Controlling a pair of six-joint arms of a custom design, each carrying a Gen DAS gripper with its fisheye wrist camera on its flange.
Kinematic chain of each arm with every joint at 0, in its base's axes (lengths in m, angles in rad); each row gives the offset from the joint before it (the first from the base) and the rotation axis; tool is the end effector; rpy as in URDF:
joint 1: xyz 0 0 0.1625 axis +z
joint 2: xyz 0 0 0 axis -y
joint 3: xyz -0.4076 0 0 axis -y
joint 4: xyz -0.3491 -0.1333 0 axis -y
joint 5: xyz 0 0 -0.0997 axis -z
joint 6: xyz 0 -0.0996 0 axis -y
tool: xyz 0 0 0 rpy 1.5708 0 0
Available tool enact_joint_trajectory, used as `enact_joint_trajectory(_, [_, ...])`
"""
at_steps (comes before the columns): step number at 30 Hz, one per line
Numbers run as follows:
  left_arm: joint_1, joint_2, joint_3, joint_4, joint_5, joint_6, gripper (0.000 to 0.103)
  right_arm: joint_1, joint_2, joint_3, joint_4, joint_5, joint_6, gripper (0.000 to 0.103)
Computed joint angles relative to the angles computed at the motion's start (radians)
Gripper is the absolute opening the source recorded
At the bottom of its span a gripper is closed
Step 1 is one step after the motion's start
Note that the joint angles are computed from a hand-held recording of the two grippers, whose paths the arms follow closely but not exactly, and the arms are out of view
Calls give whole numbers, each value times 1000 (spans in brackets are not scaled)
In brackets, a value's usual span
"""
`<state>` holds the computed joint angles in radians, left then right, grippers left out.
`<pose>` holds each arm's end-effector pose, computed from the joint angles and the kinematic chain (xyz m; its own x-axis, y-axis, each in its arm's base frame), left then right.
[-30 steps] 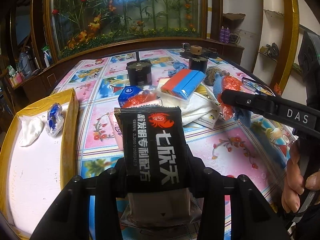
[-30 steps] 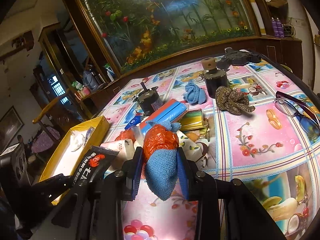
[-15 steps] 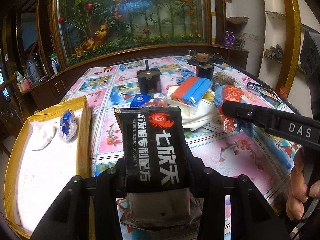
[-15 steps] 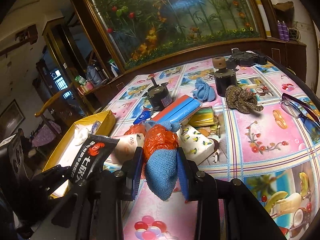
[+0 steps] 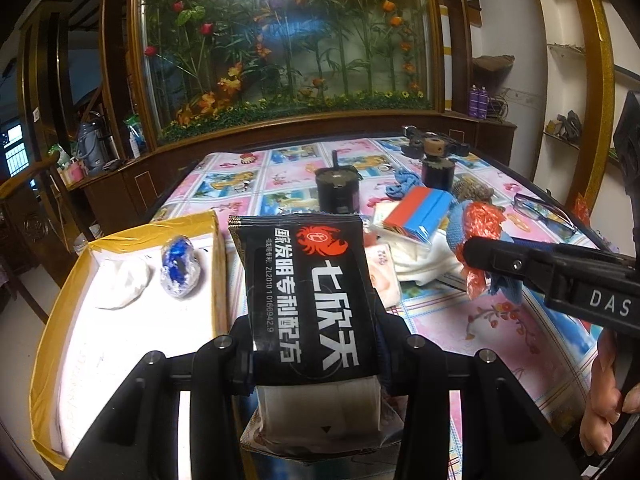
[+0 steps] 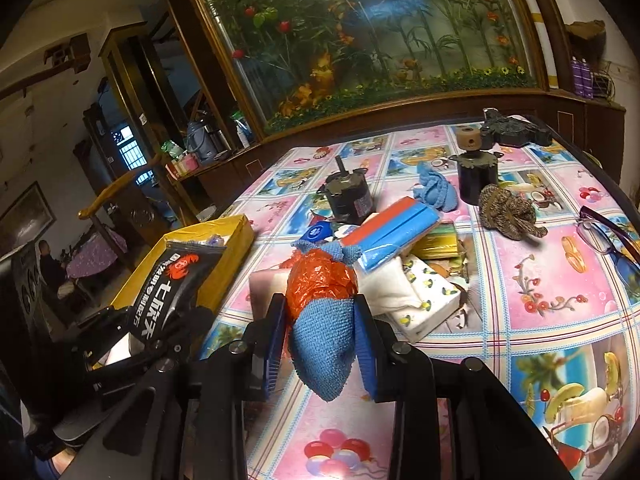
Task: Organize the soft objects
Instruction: 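Carry the black snack bag and blue sock with orange plastic toward the box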
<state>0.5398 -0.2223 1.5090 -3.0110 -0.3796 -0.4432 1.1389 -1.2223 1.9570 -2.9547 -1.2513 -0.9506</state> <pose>-0.3983 -0.5019 -0.1040 -0.6456 0.0034 -0.7636 0.6319 0.5639 -0.5318 -0.0744 -0.5546 0.2965 -0.8186 -0.4579 0.3466 -0.5725 0.6035 -0.5550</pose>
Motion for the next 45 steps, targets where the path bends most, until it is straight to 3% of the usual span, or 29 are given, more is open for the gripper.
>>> enact_joint_trajectory(9, [-8,-40,62,-34,66,-32,42,39,-2,20,10,-16,-18,35])
enact_joint_trajectory(34, [4,-157,229,-12,164,-211,42,172,62,46,-10,-94,-53,35])
enact_joint_trajectory(40, [15,-200,280,52,188,-310,42,210,94,50,-28,-123,-62,35])
enact_joint_trajectory(45, [28,-246,316,174,200,-445,42,238,117,58,-42,-142,-70,35])
